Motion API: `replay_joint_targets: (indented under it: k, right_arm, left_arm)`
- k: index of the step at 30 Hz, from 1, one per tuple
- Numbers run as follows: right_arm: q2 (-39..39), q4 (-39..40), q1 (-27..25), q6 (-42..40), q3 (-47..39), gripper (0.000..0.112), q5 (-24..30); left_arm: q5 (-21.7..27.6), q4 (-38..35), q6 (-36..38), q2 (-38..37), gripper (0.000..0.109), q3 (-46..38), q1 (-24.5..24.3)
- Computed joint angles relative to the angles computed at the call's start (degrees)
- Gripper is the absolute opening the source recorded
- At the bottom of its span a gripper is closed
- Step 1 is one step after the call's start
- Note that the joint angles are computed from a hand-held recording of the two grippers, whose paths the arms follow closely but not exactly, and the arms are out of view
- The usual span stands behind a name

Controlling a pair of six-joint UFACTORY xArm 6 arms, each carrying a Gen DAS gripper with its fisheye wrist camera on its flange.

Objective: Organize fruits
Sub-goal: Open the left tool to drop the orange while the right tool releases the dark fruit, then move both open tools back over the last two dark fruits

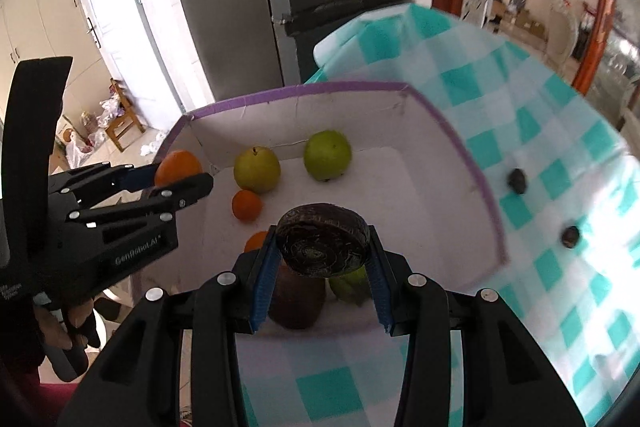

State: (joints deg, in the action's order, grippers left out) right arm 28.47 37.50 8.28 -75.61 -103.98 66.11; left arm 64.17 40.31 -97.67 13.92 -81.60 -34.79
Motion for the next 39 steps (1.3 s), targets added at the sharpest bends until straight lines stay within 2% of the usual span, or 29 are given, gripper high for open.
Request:
replay_joint_targets:
  k: [6,9,17,20,22,24,29,38,39]
  right_arm:
    - [6.46,-7.21,4.42,3.82,-6.23,0.041,-1.10]
    - [10.04,-10.84,5.45,6.94,-10.12,0.041,-0.90]
    - [14.94,-18.16,6.63,13.39,-13.87,0.042,-1.33]
    - [15.82,-18.21,6.44,15.16,-14.83,0.045,-0.92]
    - [15.99,-18.53,6.45,16.08,-15.01,0.052,-1.06]
    - [15.46,-18.20,6.40,16.05,-14.09,0.063,-1.98]
    - [13.67,-16.46,5.87,15.31,-12.03,0.070,-2.70]
    - [9.16,-11.10,3.11,10.89,-8.67,0.074,-1.82]
    - [9.47,-10.29,2.58,10.53,-9.59,0.074,-1.28]
  left_arm:
    - [-4.14,-5.44,5.64,1.12,0.040,1.29,4.35]
    - [-5.12,-8.13,7.85,2.03,0.040,1.34,6.01]
    - [-8.02,-14.90,13.84,3.50,0.041,1.38,8.63]
    - [-7.58,-16.15,15.06,3.95,0.043,0.75,8.80]
    - [-8.51,-16.15,15.34,3.93,0.050,0.95,8.83]
    - [-8.40,-16.15,15.46,4.13,0.052,0.66,8.78]
    - [-7.82,-14.32,14.43,4.24,0.056,0.27,8.28]
    - [-5.08,-12.77,14.32,4.98,0.062,-1.82,7.41]
    - [-4.29,-12.45,14.44,5.16,0.067,-2.35,7.22]
